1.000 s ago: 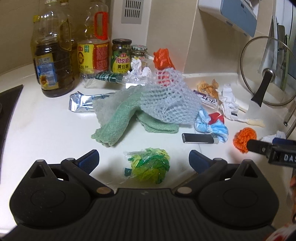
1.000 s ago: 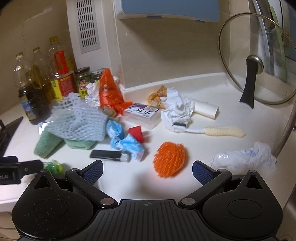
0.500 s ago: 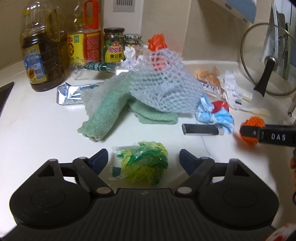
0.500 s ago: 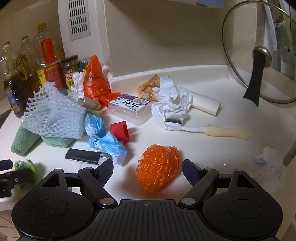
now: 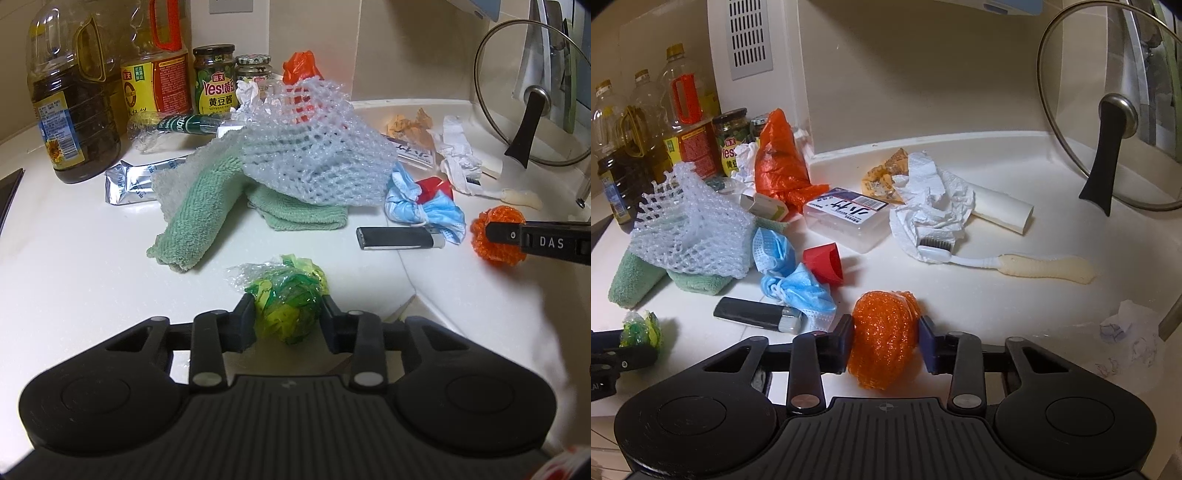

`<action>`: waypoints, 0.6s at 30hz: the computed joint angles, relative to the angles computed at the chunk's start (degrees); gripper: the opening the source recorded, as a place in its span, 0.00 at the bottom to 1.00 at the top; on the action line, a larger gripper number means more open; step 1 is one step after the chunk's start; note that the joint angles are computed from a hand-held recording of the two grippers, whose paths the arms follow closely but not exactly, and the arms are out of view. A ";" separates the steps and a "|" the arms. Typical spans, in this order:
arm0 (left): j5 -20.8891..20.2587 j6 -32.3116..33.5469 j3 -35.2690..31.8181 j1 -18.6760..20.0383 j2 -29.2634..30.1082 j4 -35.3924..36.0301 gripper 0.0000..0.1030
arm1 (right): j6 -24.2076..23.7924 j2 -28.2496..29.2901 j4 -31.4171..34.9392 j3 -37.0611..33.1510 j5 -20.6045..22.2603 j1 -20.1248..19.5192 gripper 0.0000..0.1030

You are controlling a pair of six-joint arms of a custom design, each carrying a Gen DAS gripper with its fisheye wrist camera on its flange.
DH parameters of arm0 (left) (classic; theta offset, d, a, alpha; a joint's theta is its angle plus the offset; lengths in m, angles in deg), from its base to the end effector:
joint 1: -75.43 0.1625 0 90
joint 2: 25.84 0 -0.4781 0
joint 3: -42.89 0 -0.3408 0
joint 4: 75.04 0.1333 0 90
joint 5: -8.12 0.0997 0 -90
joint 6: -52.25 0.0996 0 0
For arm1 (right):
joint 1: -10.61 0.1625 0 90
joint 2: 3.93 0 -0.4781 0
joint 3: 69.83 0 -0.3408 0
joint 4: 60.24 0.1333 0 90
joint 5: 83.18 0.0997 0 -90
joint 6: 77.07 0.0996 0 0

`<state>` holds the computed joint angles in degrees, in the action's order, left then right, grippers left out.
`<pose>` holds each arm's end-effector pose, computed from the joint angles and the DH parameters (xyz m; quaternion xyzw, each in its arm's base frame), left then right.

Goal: Collect trash
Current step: 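Carry both items over the wastebasket and open both grippers to drop them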

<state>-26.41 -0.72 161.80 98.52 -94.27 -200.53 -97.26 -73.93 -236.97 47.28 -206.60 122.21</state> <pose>-0.3519 -0.3841 0.2639 0.1667 0.8637 -0.3415 0.3310 0.2663 -0.4595 0.3616 0.2303 -0.8766 0.3279 0.2665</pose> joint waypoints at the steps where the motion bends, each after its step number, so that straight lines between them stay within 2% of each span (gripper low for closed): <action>1: -0.13 -0.23 -0.08 -0.14 -0.08 0.37 0.31 | 0.30 -0.29 0.32 0.10 0.30 -0.06 0.34; 10: -0.57 -3.42 0.14 -2.40 -0.96 2.92 0.31 | 2.13 -3.16 3.70 1.54 2.93 1.05 0.34; 18: -1.57 -6.81 0.89 -4.78 -1.98 4.74 0.31 | 2.26 -5.86 8.35 2.67 7.43 3.03 0.34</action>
<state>-27.98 -7.53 162.69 93.74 -96.25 -195.79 -94.99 -79.79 -228.62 49.95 -199.18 125.24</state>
